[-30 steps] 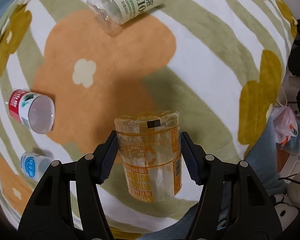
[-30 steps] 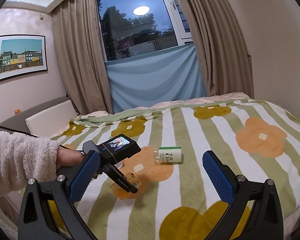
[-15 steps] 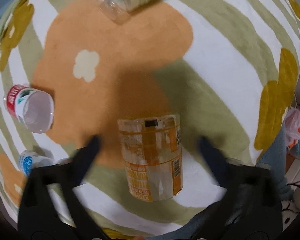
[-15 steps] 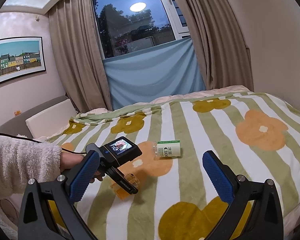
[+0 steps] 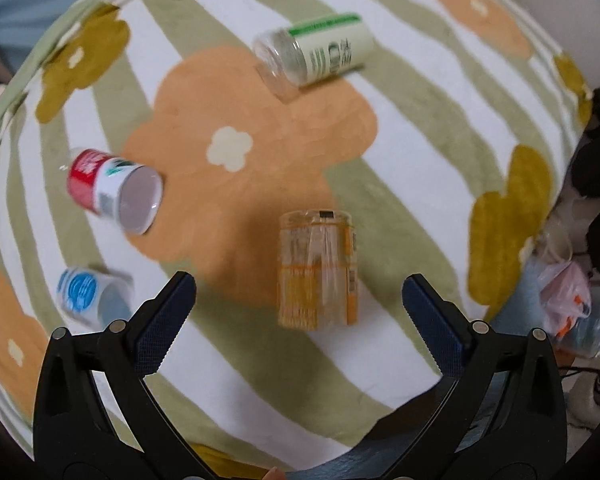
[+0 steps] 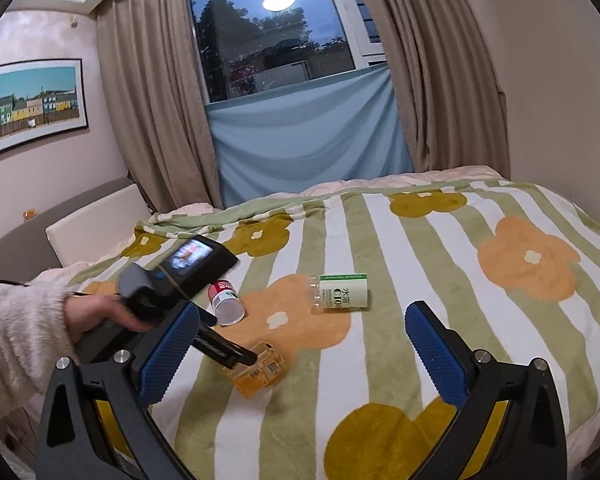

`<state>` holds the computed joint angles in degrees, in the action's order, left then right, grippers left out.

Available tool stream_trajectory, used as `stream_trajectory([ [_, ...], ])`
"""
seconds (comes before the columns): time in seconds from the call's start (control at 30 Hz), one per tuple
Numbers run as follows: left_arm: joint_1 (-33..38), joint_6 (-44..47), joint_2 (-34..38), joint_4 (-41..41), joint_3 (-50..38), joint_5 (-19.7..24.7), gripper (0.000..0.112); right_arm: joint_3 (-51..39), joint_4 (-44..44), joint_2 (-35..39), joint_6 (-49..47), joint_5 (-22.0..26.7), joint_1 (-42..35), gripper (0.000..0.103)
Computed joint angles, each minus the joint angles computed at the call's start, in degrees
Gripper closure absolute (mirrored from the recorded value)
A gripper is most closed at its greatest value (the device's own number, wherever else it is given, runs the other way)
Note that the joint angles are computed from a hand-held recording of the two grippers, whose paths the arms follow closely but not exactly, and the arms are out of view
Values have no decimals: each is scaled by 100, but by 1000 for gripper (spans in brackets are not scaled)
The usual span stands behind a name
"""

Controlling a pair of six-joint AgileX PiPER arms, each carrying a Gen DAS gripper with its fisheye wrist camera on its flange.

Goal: Flip cup upside down

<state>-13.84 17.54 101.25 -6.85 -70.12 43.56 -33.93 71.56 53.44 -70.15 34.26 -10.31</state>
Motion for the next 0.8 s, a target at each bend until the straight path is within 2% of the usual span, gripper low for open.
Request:
stream_trajectory([
  [0.13,744,1238,-843,-1175,1066,-553,10,-230,-386,187,444,-412,664,0],
  [0.23,1317,1979,-1520,-1893,1901,-1029,10,-473,-979,512,1098,-909,1347,0],
  [0.3,1607,2391,-1923,-2231,2343,-1332,10,-726,-1223,945,1439,-942,1632,0],
  [0.4,2186,3417,-2322,-3124,2847,-1578,10,-1215,-1511,1734,2005,-671,1812,0],
  [0.53,3000,4996,-2924,-4618,3690,-1644,10,-1956,-2066,2849,3027,-215,1982,0],
  [0.63,3599,6204,-3168,-5593,4258,-1585,10,-2718,-2592,3877,3996,552,2054,0],
  [0.8,4472,7556,-2976,-6359,4688,-1178,10,-3255,-2465,4901,4747,836,2139,0],
])
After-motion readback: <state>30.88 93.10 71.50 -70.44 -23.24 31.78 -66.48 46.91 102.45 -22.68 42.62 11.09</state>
